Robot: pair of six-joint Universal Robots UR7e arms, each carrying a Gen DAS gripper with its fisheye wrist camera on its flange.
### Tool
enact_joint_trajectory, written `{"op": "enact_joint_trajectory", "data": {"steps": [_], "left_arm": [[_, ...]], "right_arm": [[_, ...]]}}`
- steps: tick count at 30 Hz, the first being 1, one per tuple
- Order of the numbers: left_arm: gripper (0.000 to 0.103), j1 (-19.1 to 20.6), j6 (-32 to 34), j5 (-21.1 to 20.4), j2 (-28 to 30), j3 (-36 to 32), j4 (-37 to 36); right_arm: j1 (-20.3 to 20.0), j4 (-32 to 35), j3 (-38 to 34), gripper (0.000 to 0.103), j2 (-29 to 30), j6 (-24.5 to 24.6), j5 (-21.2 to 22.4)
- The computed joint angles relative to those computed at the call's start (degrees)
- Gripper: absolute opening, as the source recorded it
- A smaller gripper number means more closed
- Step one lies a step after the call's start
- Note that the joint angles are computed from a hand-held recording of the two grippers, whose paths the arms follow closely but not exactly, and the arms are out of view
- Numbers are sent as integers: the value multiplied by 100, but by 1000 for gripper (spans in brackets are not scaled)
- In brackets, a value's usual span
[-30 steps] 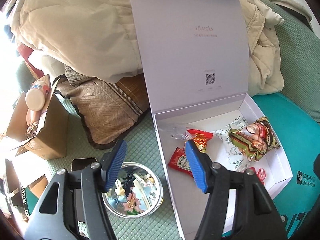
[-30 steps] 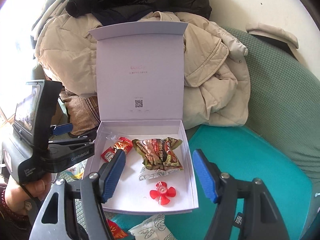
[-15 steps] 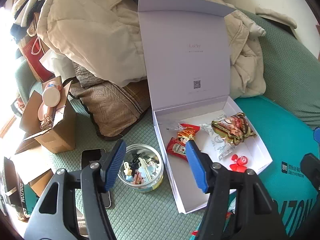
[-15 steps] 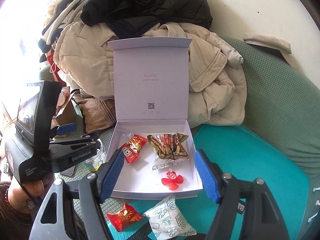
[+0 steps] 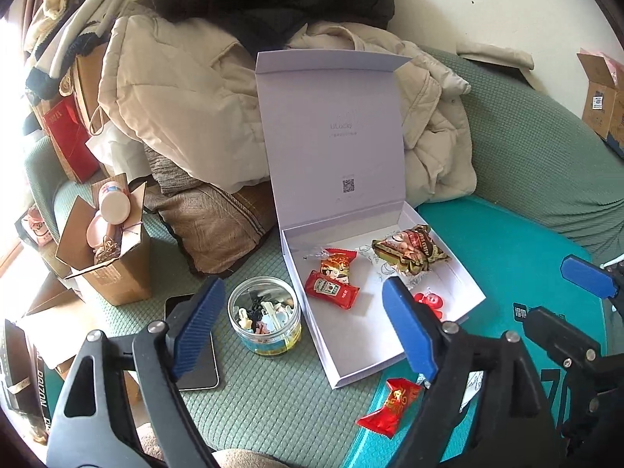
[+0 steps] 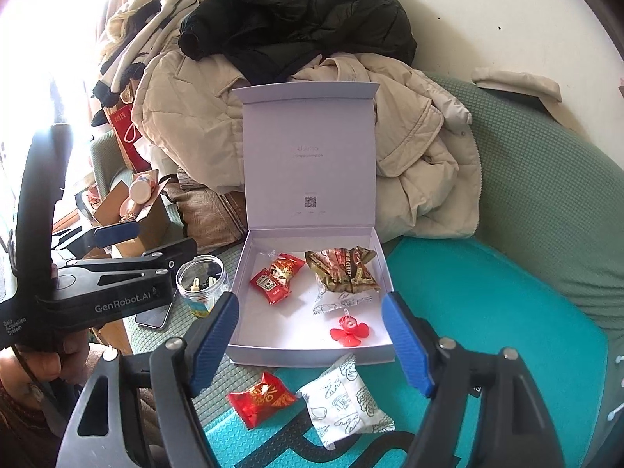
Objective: Organize objects
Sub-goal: 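Lower both open tools toward the red candy and white packet on the mat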
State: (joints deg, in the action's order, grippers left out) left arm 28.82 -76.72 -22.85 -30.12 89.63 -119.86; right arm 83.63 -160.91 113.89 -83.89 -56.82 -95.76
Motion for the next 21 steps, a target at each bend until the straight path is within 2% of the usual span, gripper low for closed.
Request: {"op": "enact_joint_trajectory", "data": {"steps": [9,21], "left_arm": [[86,-102,-702,20,70,-123,896],[86,-76,-171,-390,228,151,-42]], "right_arm": [[-97,-87,259,79,-247,-57,129],[-390,-60,533,79,-394,-129,177]]}}
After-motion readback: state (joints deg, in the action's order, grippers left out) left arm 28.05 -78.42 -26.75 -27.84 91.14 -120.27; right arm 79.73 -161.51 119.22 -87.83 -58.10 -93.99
